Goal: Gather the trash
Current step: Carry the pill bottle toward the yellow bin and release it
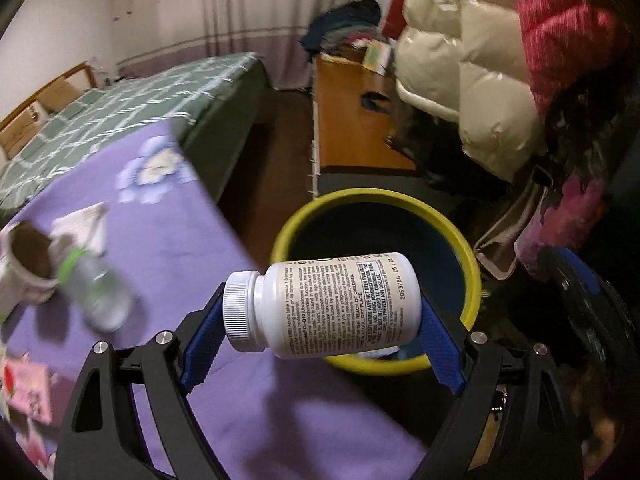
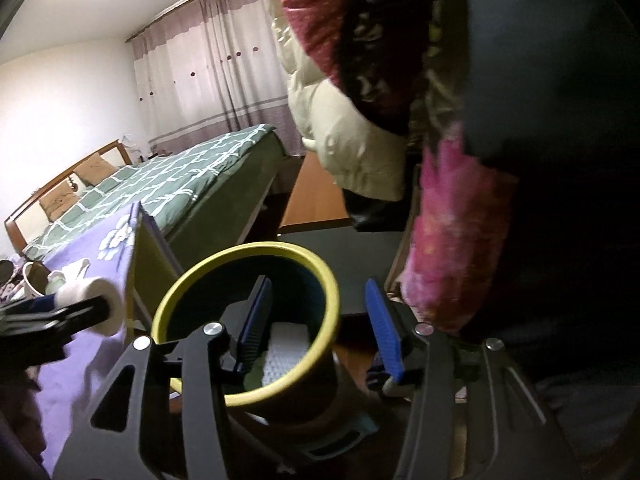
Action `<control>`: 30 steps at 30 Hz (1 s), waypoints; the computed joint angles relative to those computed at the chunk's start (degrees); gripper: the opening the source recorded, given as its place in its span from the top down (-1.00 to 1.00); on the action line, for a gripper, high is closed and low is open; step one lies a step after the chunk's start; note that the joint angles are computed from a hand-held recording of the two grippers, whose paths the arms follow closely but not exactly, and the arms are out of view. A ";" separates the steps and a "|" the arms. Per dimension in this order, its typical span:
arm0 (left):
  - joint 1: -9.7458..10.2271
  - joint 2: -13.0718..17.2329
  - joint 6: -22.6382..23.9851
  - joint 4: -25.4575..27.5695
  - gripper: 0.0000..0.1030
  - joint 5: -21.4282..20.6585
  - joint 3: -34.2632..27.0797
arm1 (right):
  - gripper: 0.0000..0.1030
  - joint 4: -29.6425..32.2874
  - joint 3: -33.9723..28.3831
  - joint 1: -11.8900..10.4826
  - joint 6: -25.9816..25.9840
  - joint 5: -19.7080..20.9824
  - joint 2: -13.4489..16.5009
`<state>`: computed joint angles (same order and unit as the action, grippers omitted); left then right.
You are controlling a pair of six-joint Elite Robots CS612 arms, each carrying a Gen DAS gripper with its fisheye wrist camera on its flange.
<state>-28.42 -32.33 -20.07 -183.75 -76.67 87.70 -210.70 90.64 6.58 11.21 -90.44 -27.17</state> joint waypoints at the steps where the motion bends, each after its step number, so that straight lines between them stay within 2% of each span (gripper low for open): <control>1: -0.02 0.65 0.43 1.26 -0.66 -0.48 -1.51 | 0.06 0.01 0.14 -0.13 0.00 -0.21 -0.02; 7: 0.03 3.71 1.60 7.30 -0.67 -2.84 -8.30 | -0.01 1.63 0.07 -0.66 0.64 -1.51 0.10; 8: 0.00 4.06 1.63 7.81 -0.74 -2.92 -9.01 | -0.03 1.85 0.02 -0.70 0.83 -1.62 0.13; 10: -0.02 4.29 1.23 7.18 -0.84 -2.79 -9.23 | -0.04 2.33 -0.16 -0.73 0.95 -1.75 0.20; 12: -0.02 4.12 0.94 6.22 -0.85 -2.63 -8.88 | -0.04 2.67 -0.27 -0.63 0.98 -1.69 0.22; 15: 0.05 2.87 0.53 3.50 -0.86 -1.74 -6.38 | -0.04 3.06 -0.30 -0.39 0.82 -1.17 0.18; 21: 0.85 -1.30 -1.78 -5.48 -0.90 1.40 2.57 | -0.08 3.62 -0.87 0.80 -0.77 1.25 0.40; 26: 2.27 -4.93 -6.40 -11.20 -0.90 5.29 11.05 | -0.10 5.99 -2.19 2.57 -3.47 5.43 0.54; 30: 3.29 -7.45 -10.68 -15.44 -0.90 10.52 17.83 | -0.10 7.94 -2.86 4.19 -5.99 9.00 0.41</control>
